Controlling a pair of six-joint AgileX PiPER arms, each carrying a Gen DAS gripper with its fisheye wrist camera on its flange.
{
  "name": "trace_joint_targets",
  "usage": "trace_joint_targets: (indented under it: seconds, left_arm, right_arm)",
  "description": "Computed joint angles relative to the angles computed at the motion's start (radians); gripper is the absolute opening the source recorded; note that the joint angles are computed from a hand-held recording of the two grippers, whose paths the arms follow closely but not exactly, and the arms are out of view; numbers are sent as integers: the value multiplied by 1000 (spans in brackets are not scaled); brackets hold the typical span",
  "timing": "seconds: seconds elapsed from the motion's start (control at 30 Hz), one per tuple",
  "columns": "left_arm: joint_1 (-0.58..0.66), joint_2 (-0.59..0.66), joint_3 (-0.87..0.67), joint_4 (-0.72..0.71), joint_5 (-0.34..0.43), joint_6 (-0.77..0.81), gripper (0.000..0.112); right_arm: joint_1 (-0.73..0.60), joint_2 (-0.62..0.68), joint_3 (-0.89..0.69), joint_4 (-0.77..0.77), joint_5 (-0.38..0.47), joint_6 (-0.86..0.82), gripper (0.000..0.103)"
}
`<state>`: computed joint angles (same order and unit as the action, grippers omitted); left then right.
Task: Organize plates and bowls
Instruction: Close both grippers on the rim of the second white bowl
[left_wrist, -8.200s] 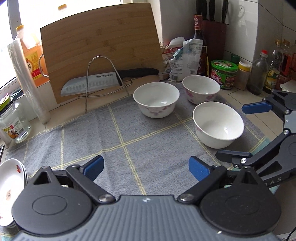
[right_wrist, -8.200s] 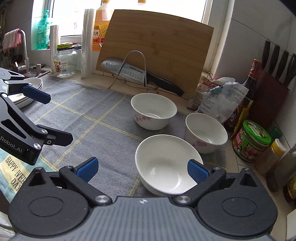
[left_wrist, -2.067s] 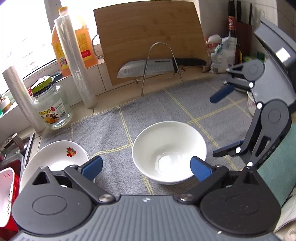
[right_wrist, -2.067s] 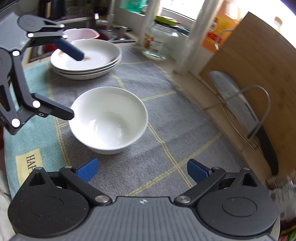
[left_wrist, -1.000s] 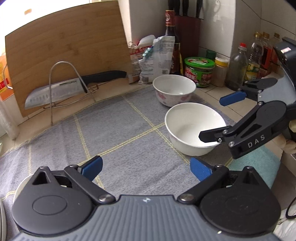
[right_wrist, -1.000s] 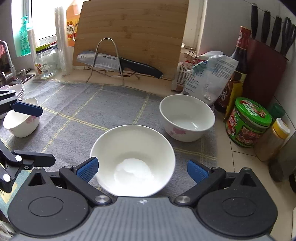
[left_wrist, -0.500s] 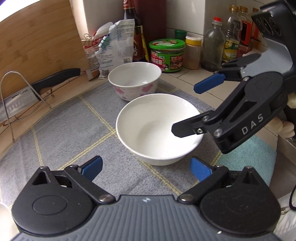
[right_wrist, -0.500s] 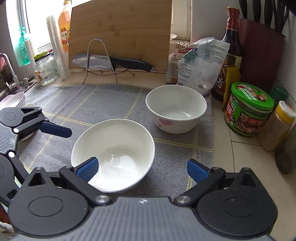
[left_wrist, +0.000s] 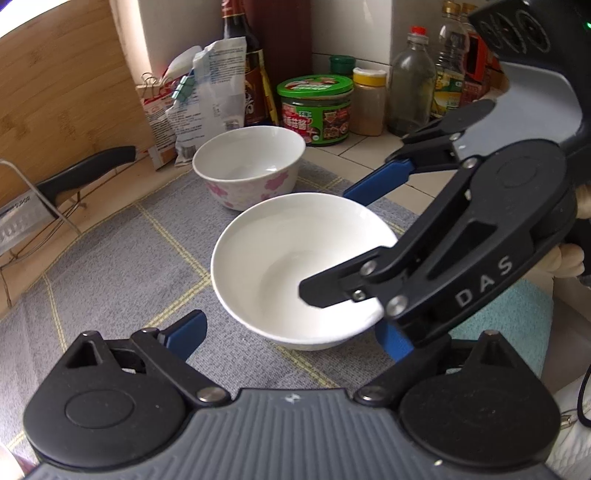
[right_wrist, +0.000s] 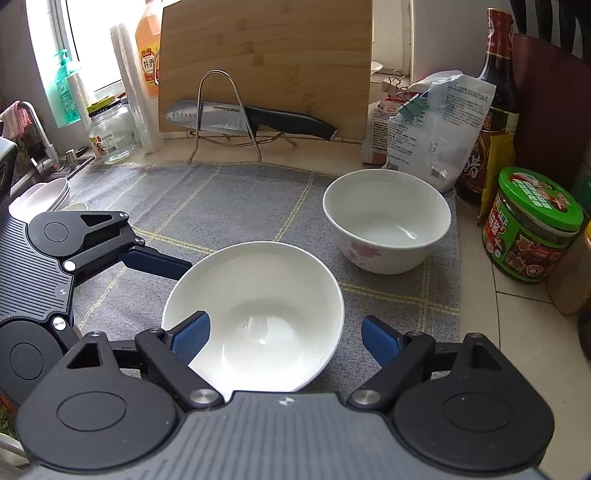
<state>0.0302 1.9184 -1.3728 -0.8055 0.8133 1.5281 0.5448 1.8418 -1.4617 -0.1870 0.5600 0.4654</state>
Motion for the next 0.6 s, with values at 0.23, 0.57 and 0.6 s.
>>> trace_joint_targets:
  seconds: [0.23,0.57,0.6]
  left_arm:
    - [2,22,-33,-12,40,58,90]
    - [13,48,-59,-36,74,122,89]
    - [16,50,-59,-40,77,132,89]
  right_arm:
    - [-7,13,-20,70,-6,-55,86]
    - [-18,25,-35,101,0,-81,84]
    - [-21,25,-36,116,3,-92,84]
